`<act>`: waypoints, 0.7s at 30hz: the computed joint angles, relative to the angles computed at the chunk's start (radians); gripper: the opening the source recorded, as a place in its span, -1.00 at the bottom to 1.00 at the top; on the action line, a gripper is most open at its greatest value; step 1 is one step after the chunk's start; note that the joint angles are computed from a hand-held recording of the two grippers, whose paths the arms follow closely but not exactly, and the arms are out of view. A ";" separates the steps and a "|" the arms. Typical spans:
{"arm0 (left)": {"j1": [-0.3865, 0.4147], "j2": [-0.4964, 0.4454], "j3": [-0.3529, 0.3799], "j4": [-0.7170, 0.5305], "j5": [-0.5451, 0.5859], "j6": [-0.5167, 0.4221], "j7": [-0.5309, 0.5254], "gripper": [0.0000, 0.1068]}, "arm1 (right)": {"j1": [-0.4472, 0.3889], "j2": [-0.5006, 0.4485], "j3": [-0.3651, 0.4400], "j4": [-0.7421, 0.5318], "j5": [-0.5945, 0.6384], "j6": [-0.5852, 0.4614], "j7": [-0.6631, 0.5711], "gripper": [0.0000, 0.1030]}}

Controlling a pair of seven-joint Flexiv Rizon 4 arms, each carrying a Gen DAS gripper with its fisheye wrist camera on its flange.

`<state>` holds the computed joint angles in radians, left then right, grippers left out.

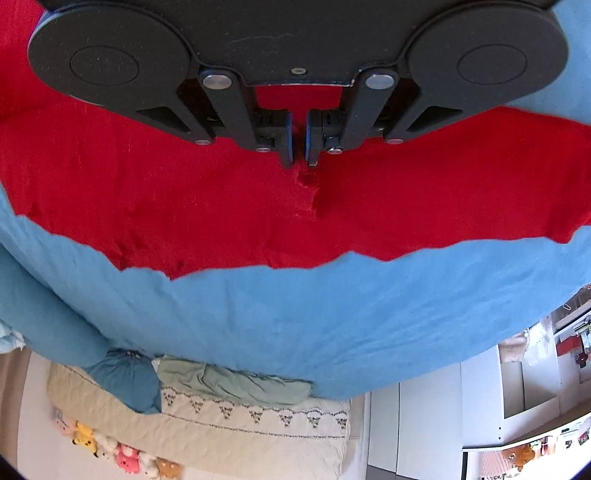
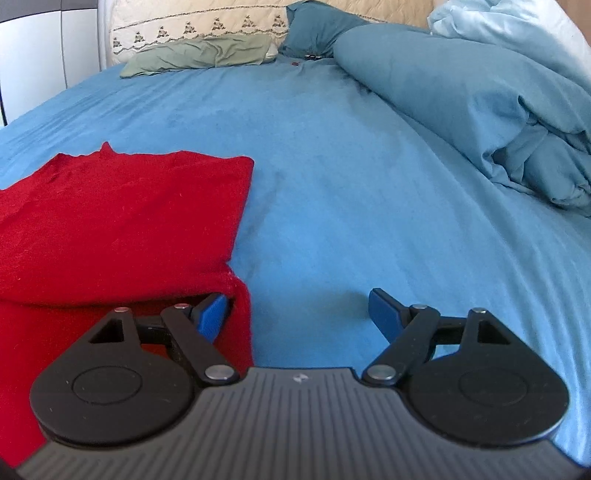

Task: Fold small clothes

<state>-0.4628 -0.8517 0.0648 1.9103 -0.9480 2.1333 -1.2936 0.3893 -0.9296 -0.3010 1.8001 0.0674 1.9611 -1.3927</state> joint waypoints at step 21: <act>-0.111 -0.056 0.181 -0.117 0.087 -0.269 0.027 0.76 | -0.258 0.016 0.367 -0.014 -0.275 0.022 0.032 0.98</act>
